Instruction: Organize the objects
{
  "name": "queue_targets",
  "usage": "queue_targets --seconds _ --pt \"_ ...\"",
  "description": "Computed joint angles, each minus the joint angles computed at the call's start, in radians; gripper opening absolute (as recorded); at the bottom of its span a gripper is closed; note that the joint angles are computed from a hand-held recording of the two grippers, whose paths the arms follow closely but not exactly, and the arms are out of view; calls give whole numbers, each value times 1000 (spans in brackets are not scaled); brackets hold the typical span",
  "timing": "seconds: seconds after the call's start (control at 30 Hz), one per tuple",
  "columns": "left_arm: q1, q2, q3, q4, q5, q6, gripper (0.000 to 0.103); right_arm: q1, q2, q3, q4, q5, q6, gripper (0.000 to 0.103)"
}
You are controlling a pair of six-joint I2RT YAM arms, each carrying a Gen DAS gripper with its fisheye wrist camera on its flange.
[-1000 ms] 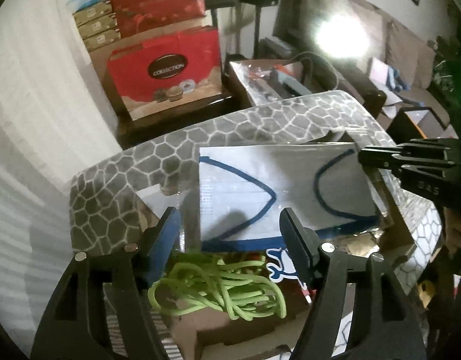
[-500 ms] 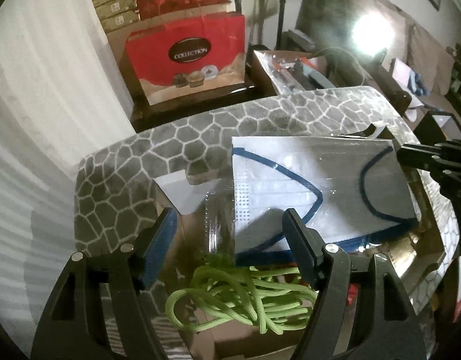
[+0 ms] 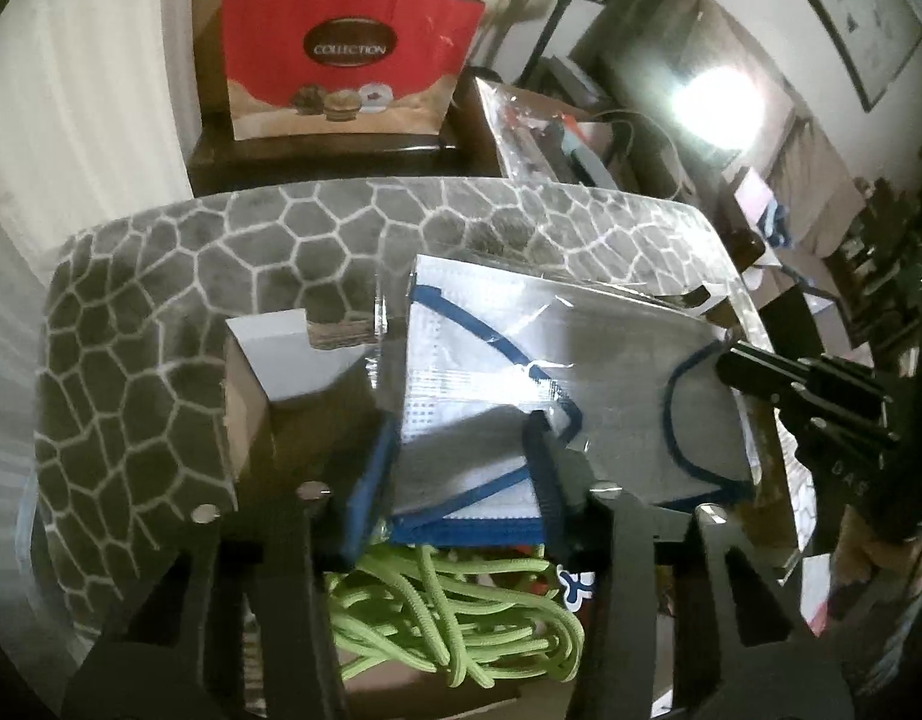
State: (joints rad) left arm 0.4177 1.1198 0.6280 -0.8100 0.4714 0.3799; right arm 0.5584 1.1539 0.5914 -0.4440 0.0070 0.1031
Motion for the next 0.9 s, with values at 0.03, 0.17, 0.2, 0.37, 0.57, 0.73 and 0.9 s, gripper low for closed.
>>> queue_targets --seconds 0.03,0.17,0.2,0.37,0.57,0.73,0.9 --pt "12 8 8 -16 16 12 26 2 1 1 1 4 2 8" --pt "47 -15 17 -61 53 44 13 -26 -9 6 0 -47 9 8" --pt "63 -25 21 -81 72 60 12 -36 -18 6 -3 -65 10 8" --pt "145 -102 60 -211 120 133 6 -47 -42 16 -29 -88 2 8" --pt "267 -185 77 -368 102 289 6 -52 -73 23 -65 -90 -19 9" --pt "335 -235 20 -353 28 341 14 -54 -67 28 -83 -93 -24 31" --pt "487 -199 39 -447 96 522 41 -160 -154 45 -148 -182 -45 38"
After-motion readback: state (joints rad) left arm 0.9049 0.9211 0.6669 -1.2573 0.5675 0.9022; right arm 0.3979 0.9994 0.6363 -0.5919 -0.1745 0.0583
